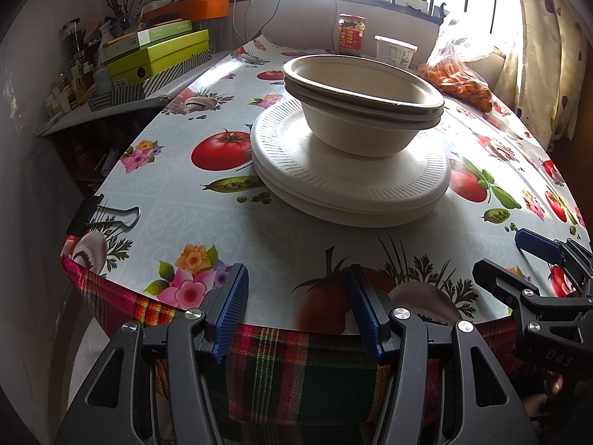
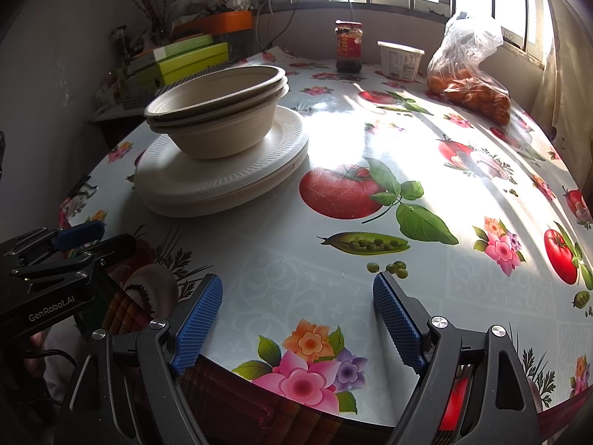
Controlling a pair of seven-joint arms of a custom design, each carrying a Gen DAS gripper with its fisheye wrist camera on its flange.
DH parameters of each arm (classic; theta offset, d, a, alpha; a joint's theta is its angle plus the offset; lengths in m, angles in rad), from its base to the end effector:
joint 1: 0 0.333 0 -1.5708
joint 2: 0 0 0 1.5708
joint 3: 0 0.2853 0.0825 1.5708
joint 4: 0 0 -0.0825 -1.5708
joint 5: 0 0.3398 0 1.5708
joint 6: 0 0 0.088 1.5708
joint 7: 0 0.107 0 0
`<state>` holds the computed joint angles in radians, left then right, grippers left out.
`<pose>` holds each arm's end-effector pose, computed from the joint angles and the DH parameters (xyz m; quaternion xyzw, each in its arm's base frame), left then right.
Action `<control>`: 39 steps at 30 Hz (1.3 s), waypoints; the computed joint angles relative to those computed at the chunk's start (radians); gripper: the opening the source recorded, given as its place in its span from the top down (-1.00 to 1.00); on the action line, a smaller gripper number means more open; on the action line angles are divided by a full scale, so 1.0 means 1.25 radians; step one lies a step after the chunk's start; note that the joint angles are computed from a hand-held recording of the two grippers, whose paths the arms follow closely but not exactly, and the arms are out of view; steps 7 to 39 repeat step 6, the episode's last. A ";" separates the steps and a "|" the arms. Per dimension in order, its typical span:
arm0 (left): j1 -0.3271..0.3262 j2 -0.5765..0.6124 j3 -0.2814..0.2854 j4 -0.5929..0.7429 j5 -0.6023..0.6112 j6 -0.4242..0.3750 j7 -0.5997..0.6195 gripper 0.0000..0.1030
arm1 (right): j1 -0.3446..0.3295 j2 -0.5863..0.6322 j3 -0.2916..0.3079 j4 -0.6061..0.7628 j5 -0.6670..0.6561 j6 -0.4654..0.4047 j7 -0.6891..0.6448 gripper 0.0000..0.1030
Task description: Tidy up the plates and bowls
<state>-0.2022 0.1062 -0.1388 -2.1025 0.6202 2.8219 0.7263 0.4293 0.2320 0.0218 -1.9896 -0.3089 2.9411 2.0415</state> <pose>0.5209 -0.2137 0.4285 -0.6583 0.6731 -0.2512 0.2247 0.5327 0.2791 0.4267 -0.7399 0.5701 -0.1864 0.3046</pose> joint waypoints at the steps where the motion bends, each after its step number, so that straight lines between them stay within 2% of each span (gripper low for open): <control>1: 0.000 0.000 0.000 0.000 0.001 0.000 -0.001 -0.08 | 0.000 0.000 0.000 0.000 0.000 0.000 0.000 -0.64; 39: 0.000 0.000 0.000 0.000 0.002 0.000 -0.001 -0.08 | 0.001 0.000 0.000 0.000 0.000 0.000 0.000 -0.64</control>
